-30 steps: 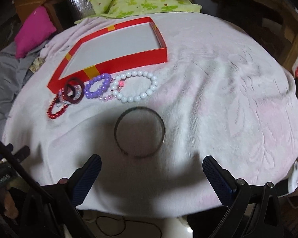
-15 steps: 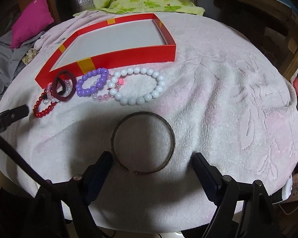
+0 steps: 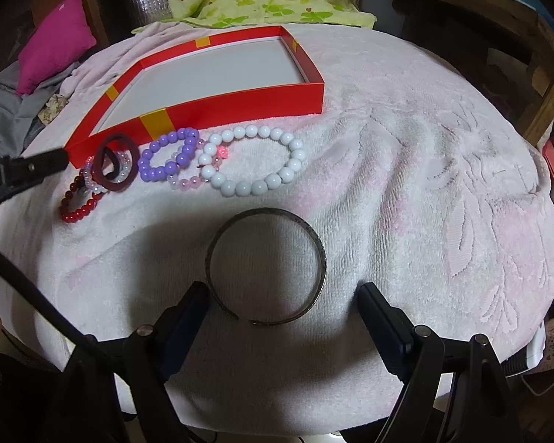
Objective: Organize jewelry
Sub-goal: 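Grasp the dark maroon ring with the left tool while the right tool grasps the silver bangle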
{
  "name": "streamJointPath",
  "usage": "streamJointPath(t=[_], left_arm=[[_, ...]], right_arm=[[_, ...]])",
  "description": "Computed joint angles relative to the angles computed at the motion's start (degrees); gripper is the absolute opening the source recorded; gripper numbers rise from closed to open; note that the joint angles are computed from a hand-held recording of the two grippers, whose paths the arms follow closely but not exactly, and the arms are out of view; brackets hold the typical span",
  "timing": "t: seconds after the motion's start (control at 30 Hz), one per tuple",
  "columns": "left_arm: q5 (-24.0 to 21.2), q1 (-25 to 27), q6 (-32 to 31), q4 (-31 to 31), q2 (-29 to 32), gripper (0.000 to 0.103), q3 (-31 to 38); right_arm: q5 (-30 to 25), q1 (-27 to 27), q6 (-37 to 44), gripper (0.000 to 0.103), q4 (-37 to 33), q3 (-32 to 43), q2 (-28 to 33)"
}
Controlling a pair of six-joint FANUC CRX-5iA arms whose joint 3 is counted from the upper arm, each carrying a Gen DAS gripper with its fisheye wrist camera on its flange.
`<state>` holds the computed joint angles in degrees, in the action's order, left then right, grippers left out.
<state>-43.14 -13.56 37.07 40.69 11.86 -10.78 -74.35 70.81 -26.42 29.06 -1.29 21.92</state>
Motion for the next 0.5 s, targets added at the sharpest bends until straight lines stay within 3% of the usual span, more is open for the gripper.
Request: streamJointPath(t=[0.07,0.2,0.33,0.4,0.43,0.5], left_arm=[[-0.72,-1.0,2.2,-2.81,1.35,0.074,2.2],[-4.76,-1.89,4.81,-4.33,4.07,0.058,5.58],[-6.94,-2.75,7.38,-6.05,6.83,0.05,9.04],[-7.67,-2.77,7.91,-6.87,7.03,0.035,9.3],[-7.68,-2.92,8.51,-7.57,7.26,0.032,9.65],[-7.91,-2.99,8.98,-7.85,7.61,0.023,10.0]], right_arm=[[0.26,0.08,-0.08,0.085,0.17,-0.27,-0.18],[0.63,0.46,-0.17,0.084,0.56,-1.09,-0.74],[0.16,1.05,-1.05,0.076,0.97,-1.91,-1.36],[-0.8,1.38,-1.12,0.07,1.42,-2.02,-1.38],[-1.43,1.55,-0.97,0.063,1.55,-2.01,-1.39],[-2.29,1.81,-0.42,0.061,1.82,-1.91,-1.32]])
